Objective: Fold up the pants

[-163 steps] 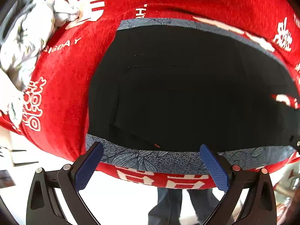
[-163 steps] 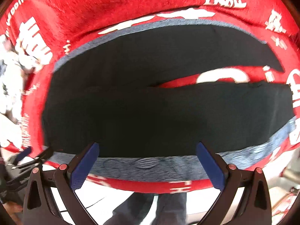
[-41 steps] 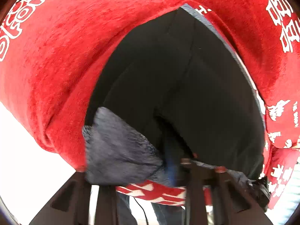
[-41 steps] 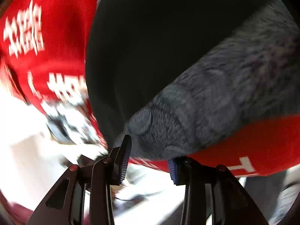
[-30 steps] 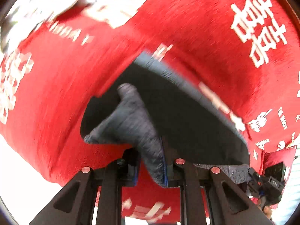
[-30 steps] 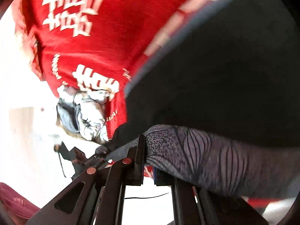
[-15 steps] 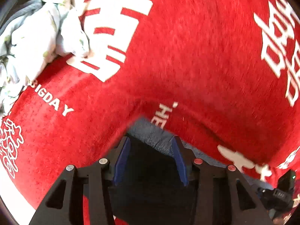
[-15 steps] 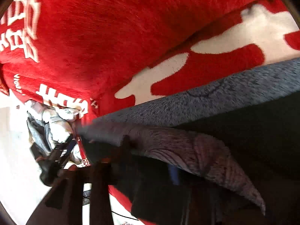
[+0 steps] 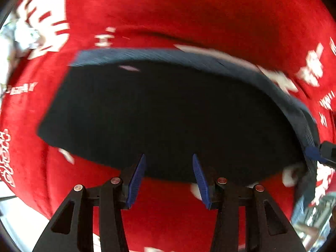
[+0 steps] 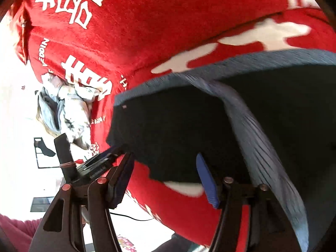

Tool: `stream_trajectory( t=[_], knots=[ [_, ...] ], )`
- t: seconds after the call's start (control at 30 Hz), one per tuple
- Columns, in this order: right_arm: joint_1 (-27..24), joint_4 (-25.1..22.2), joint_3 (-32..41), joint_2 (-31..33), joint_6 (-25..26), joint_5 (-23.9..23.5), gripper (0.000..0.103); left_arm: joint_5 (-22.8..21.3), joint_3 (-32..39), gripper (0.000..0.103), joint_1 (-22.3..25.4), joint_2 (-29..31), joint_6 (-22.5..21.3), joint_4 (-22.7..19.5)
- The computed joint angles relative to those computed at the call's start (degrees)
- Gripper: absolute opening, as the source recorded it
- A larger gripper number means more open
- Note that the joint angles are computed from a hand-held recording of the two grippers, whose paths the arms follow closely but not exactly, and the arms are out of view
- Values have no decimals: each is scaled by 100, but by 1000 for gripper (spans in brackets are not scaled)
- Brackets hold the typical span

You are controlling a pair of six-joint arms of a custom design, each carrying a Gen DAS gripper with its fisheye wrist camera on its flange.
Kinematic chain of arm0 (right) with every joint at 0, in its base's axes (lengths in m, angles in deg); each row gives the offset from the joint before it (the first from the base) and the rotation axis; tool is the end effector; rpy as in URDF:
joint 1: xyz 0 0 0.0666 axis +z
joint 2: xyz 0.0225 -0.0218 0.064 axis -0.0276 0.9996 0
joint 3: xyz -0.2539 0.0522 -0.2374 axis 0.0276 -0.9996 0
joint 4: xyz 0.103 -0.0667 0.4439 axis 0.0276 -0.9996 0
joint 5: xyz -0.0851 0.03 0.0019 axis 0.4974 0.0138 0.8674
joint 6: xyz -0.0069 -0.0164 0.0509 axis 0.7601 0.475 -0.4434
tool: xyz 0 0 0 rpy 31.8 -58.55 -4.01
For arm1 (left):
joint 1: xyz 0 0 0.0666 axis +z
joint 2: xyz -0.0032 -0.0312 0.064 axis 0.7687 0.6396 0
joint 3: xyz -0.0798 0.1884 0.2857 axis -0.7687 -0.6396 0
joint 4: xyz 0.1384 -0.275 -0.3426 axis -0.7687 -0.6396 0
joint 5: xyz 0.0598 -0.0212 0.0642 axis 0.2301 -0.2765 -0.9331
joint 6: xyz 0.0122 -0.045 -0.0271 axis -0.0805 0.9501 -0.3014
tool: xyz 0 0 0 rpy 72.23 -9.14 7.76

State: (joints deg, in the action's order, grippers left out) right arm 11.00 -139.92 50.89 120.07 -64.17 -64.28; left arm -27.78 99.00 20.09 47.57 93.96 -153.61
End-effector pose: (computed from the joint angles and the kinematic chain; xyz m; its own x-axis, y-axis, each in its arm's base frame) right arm 0.4310 0.1179 0.4434 -0.8246 0.5282 0.2025 0.4978 0.5075 0.7033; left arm 0.4930 -0.2905 0.3807 -0.9050 0.4003 -0.1439 0.4164 0.9028 -0.1076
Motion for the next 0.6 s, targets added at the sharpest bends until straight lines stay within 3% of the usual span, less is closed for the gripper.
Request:
stream_trajectory(
  t=[0.13, 0.43, 0.53, 0.6],
  knots=[
    [-156, -718, -307, -679, 241, 295, 66, 192, -20, 48, -478, -58, 3, -136],
    [-605, -1932, -1261, -2398, -153, 733, 66, 816, 466, 48, -1368, 259, 39, -181],
    [-702, -2410, -1636, -3210, -774, 1005, 66, 1478, 617, 48, -1614, 409, 43, -155],
    [-541, -2736, -1867, -3791, -1453, 1314, 66, 1695, 599, 48, -1751, 435, 10, -74]
  ],
)
